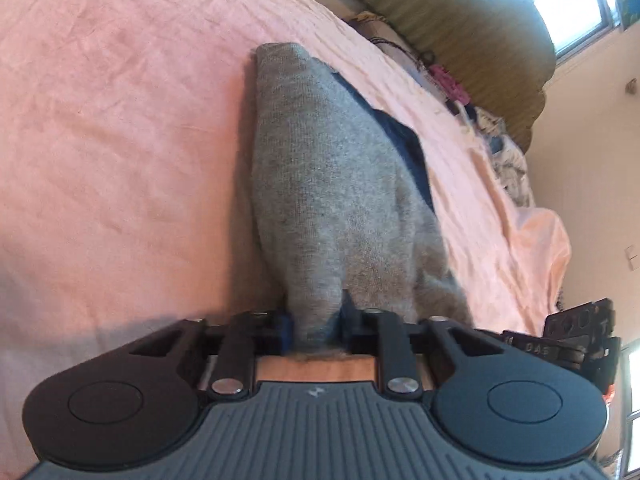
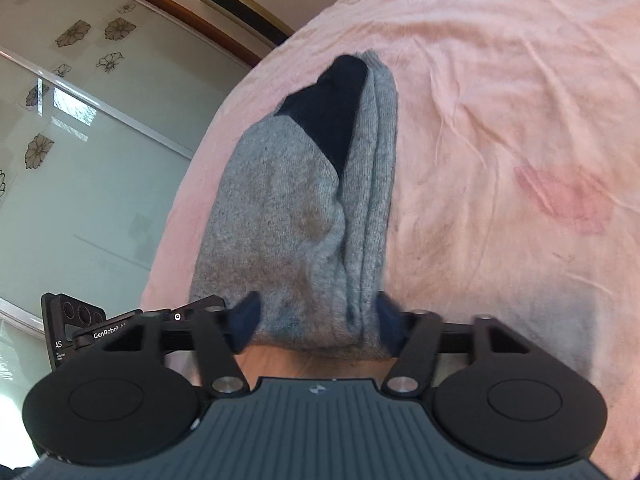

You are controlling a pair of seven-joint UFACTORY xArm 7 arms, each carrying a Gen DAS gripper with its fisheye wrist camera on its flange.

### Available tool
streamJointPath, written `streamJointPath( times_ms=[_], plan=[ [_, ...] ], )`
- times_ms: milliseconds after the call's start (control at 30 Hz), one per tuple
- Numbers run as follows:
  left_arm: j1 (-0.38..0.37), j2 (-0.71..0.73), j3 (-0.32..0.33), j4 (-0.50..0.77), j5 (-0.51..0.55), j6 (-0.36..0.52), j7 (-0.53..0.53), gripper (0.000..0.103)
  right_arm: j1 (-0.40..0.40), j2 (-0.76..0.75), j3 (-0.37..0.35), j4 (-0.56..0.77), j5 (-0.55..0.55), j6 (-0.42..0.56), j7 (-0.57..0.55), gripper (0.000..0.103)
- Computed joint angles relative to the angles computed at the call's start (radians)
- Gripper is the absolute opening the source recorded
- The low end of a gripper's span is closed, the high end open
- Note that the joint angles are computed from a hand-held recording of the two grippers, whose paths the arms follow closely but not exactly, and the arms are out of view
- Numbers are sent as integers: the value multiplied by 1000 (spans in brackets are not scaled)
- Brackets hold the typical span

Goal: Fold small clothes

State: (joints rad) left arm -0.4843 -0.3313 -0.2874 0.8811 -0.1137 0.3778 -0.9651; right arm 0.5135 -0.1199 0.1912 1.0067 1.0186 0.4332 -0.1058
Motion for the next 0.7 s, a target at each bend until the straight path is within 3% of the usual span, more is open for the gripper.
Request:
streamJointPath(
  times_ms=[100,200,267,367,433,467,533,567,633,700],
  plan=[
    [22,-56,-34,9,72,39,-9,15,8,-16,8,-10,-2,-21,-29,21],
    [-15,-105,-18,-3,63,82,58,15,28,-86,2,-50,-25,1,-51,21],
    [-10,-118,-38,-10,76,159,62,15,42,-124,-5,-85,-31,19,-44,21],
    [18,-152,-81,-52,121,150,21,19,63,-145,-3,-133,-31,-4,-1,21],
    [33,-179,-94,-43,145,182,2,26,87,-160,-14,-149,9,-31,-12,34],
    [63,-200,-122,-31,188,210,-25,27,80,-170,-9,-149,-29,-30,17,39],
    [126,-230,-188,3,304,247,-52,29,55,-200,15,-160,-134,-78,113,68],
    [170,-230,-236,35,381,267,-63,32,30,-215,32,-164,-205,-117,166,71],
    [239,-183,-318,112,513,288,-68,55,-45,-207,86,-135,-380,-150,290,71],
    [270,-101,-375,169,620,275,-63,63,-53,-134,80,-60,-448,-187,309,71]
  ],
)
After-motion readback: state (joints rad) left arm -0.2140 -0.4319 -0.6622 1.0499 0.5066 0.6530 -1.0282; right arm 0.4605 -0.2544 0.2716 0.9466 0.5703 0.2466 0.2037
